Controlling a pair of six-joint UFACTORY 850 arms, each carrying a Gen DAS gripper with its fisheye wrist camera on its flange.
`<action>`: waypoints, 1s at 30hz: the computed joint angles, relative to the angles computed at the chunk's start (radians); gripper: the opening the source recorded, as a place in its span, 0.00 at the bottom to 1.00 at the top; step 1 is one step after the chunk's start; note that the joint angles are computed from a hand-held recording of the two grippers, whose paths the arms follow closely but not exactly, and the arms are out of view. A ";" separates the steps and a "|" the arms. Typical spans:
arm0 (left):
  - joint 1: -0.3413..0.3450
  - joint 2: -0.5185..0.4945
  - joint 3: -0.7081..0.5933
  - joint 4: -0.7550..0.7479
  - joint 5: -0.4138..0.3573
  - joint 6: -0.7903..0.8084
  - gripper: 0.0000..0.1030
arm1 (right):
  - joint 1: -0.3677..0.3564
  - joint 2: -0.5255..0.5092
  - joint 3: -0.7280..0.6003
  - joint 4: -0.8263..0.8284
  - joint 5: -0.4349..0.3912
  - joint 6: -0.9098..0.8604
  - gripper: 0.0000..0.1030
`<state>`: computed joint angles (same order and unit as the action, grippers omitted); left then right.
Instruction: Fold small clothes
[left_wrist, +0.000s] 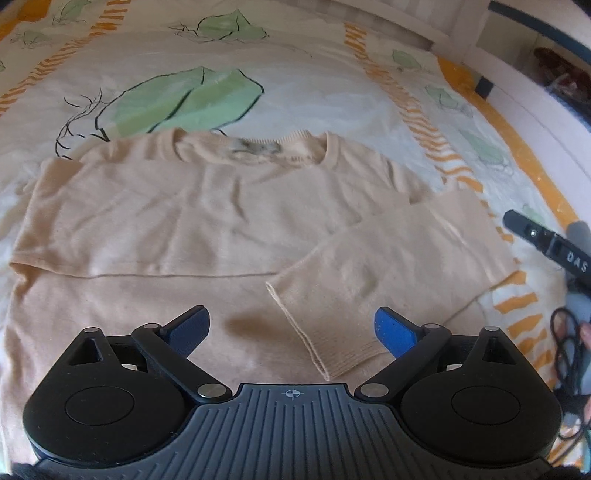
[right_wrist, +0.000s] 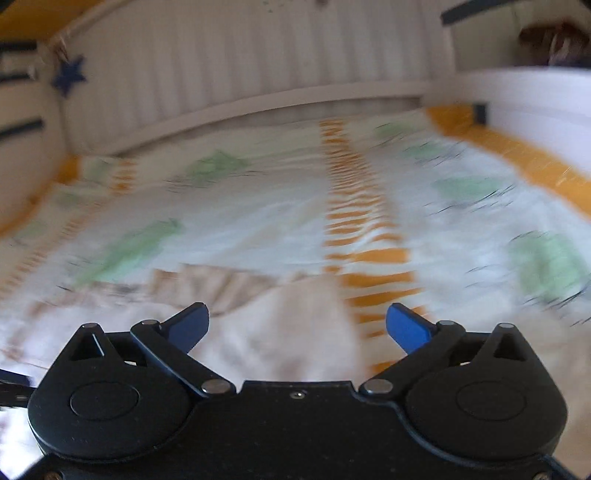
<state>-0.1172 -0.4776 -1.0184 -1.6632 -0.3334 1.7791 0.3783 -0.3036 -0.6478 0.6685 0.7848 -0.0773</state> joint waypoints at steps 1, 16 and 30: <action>-0.010 -0.002 0.003 -0.033 0.016 0.032 0.87 | 0.003 -0.004 -0.004 0.035 0.015 -0.042 1.00; -0.057 -0.017 0.019 -0.325 0.075 0.295 0.80 | -0.082 0.012 0.031 -0.230 0.061 0.340 1.00; -0.068 0.114 0.026 -0.457 -0.014 0.490 0.06 | -0.121 0.024 0.059 -0.174 0.074 0.428 1.00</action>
<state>-0.1853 -0.3638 -0.9925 -2.1204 -0.3474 2.2692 0.2574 -0.2799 -0.5892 0.4950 0.8590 0.3503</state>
